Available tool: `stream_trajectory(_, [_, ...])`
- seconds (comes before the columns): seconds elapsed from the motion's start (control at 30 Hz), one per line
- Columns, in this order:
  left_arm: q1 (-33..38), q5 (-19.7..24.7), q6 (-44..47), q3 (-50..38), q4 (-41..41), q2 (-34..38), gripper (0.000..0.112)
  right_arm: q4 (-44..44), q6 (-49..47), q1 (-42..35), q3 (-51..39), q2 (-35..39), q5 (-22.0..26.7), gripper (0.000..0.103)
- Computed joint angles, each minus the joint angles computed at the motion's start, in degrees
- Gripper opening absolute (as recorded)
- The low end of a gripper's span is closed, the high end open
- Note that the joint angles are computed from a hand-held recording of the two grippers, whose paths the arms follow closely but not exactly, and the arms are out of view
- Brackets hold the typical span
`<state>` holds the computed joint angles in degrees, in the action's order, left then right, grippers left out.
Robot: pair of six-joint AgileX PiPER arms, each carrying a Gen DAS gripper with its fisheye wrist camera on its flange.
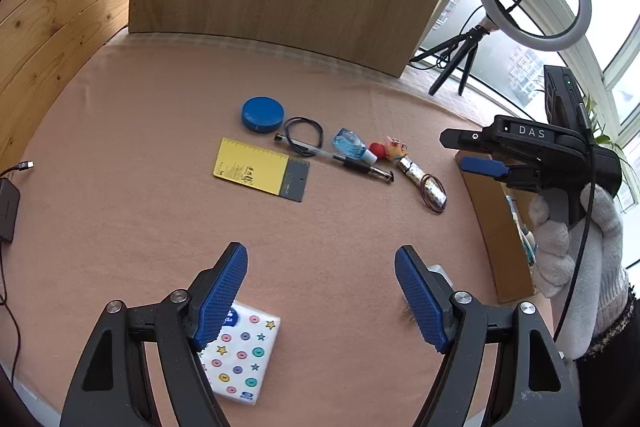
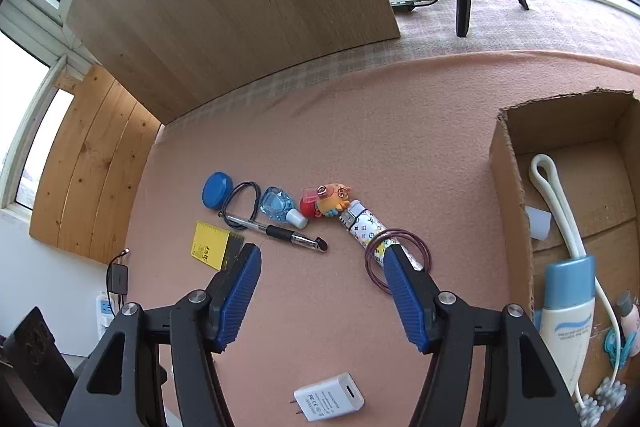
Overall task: Organize objects
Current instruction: 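Move the right tool toward the blue perfume bottle while the left approaches the black pen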
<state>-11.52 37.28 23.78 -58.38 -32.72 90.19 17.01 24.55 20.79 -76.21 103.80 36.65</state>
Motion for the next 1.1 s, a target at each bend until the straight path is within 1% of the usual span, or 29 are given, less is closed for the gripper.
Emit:
stream_trajectory(0.13, [7.04,1.76,4.63,1.78,-1.89,-1.37,0.079,-0.23,1.24,-0.12,-11.24,9.33,4.59,0.06])
stream_trajectory(0.27, [13.52,3.23,8.81,2.87,-2.88,-1.99,0.079,-3.18,6.39,0.17,-22.43,18.41,9.12,0.059])
stream_trajectory(0.33, [16.46,4.01,10.46,2.98,-3.29,-1.86,0.079,-4.3,7.85,0.27,-29.17,22.93,12.6,0.054])
stream_trajectory(0.37, [17.85,4.38,11.35,2.99,-3.52,-1.73,0.079,-7.51,10.17,1.01,-32.58,24.82,14.58,0.053])
stream_trajectory(0.4, [18.86,4.54,11.92,3.01,-3.61,-1.52,0.079,-9.66,11.26,1.49,-36.62,27.08,17.26,0.049])
stream_trajectory(0.43, [19.87,4.8,12.57,3.02,-3.81,-1.33,0.079,-10.29,11.28,1.6,-40.8,29.59,20.02,0.042])
stream_trajectory(0.5, [21.38,5.18,13.87,3.01,-4.48,-0.8,0.079,-10.77,11.84,1.78,-47.44,33.68,24.96,0.035])
stream_trajectory(0.53, [21.87,5.39,14.33,2.9,-4.73,-0.49,0.079,-11.75,12.05,2.11,-50.01,35.24,26.87,0.035])
stream_trajectory(0.57, [22.17,5.56,14.67,2.75,-4.89,-0.18,0.079,-12.79,12.21,2.57,-51.03,35.82,27.52,0.035])
stream_trajectory(0.7, [21.58,5.92,15.04,2.02,-5.73,0.63,0.079,-11.95,9.06,3.96,-51.77,35.8,28.96,0.035])
stream_trajectory(0.73, [21.22,6.04,15.23,1.87,-6.03,0.72,0.079,-10.63,7.47,4.16,-51.06,35.47,28.88,0.031])
stream_trajectory(0.8, [20.08,6.1,15.14,1.6,-6.24,0.77,0.079,-7.15,4.26,4.46,-47.93,34.2,27.41,0.03])
stream_trajectory(0.9, [18.02,6.03,14.54,1.44,-6.33,0.62,0.079,-9.09,1.97,7.29,-43.58,31.73,25.93,0.028])
stream_trajectory(0.93, [17.29,5.97,14.28,1.42,-6.32,0.52,0.079,-7.33,0.55,7.6,-41.6,30.83,25.25,0.025])
stream_trajectory(0.97, [16.58,5.87,13.94,1.33,-6.19,0.48,0.079,-4.76,-1.54,7.78,-38.63,29.57,23.7,0.024])
stream_trajectory(1.0, [15.96,5.77,13.55,1.31,-5.99,0.38,0.079,-4.06,-2.76,8.68,-36.64,28.58,23.01,0.024])
stream_trajectory(1.1, [14.48,5.34,12.92,1.62,-5.75,0.17,0.079,-9.06,-2.34,12.77,-30.26,24.59,20.77,0.023])
